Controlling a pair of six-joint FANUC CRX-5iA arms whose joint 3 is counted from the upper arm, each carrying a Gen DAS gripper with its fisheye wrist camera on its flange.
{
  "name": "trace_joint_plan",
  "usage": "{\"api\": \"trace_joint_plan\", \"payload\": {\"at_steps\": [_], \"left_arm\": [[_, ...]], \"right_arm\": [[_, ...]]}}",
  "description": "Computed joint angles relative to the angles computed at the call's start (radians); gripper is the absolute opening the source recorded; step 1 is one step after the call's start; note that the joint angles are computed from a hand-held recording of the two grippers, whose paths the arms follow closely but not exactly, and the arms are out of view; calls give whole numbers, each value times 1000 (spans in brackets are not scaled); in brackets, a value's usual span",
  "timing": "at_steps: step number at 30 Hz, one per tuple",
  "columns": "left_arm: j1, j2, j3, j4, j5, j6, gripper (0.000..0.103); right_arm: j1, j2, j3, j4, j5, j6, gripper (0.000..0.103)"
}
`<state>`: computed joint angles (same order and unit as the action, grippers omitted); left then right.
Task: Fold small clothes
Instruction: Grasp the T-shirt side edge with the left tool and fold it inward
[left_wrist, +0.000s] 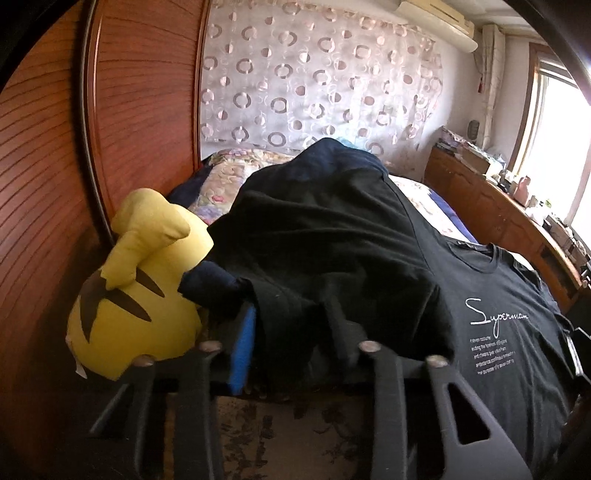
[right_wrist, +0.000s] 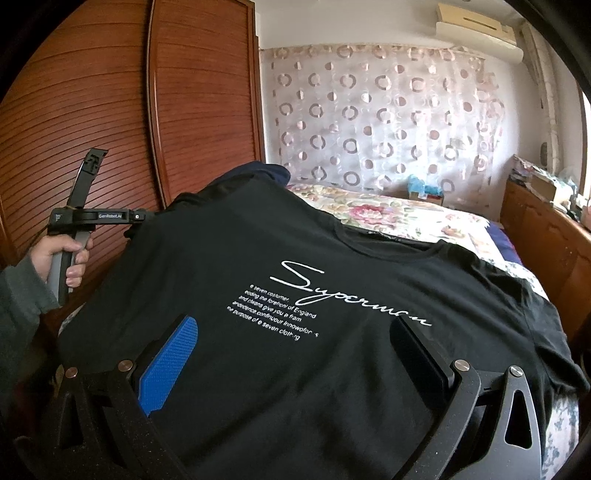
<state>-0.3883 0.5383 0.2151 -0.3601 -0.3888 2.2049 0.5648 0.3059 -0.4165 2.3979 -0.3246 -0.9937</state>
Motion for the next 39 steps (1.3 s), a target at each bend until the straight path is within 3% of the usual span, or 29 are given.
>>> {"api": "trace_joint_plan", "payload": {"at_steps": [2, 7, 12, 15, 18, 22, 26, 29, 33, 35, 39], "left_arm": [[-3, -7, -8, 4, 7, -20, 18], [-25, -7, 14, -49, -27, -19, 6], [-38, -22, 26, -91, 4, 11, 4], [-51, -23, 57, -74, 16, -28, 4], [-70, -4, 115, -38, 13, -109, 4], [-94, 33, 171, 96, 25, -305, 4], [-118, 55, 171, 254, 47, -499, 4], [-136, 57, 154, 301, 43, -559, 5], [-140, 29, 87, 354, 81, -600, 20], [-140, -4, 34, 349, 125, -588, 42], [-149, -51, 11, 186, 138, -424, 60]], "right_arm": [[-1, -4, -3, -3, 0, -1, 103], [2, -2, -4, -15, -11, -1, 103], [9, 5, -3, -44, -13, 17, 103], [11, 1, -8, -58, -20, 28, 103], [9, -8, -17, -57, -29, 17, 103], [3, -20, -34, -49, -47, -9, 103], [12, -26, -48, -86, -65, 8, 103], [31, -27, -58, -124, -90, 28, 103], [42, -13, -47, -155, -97, 40, 103], [49, -6, -42, -175, -100, 55, 103], [61, 1, -35, -205, -110, 86, 103]]}}
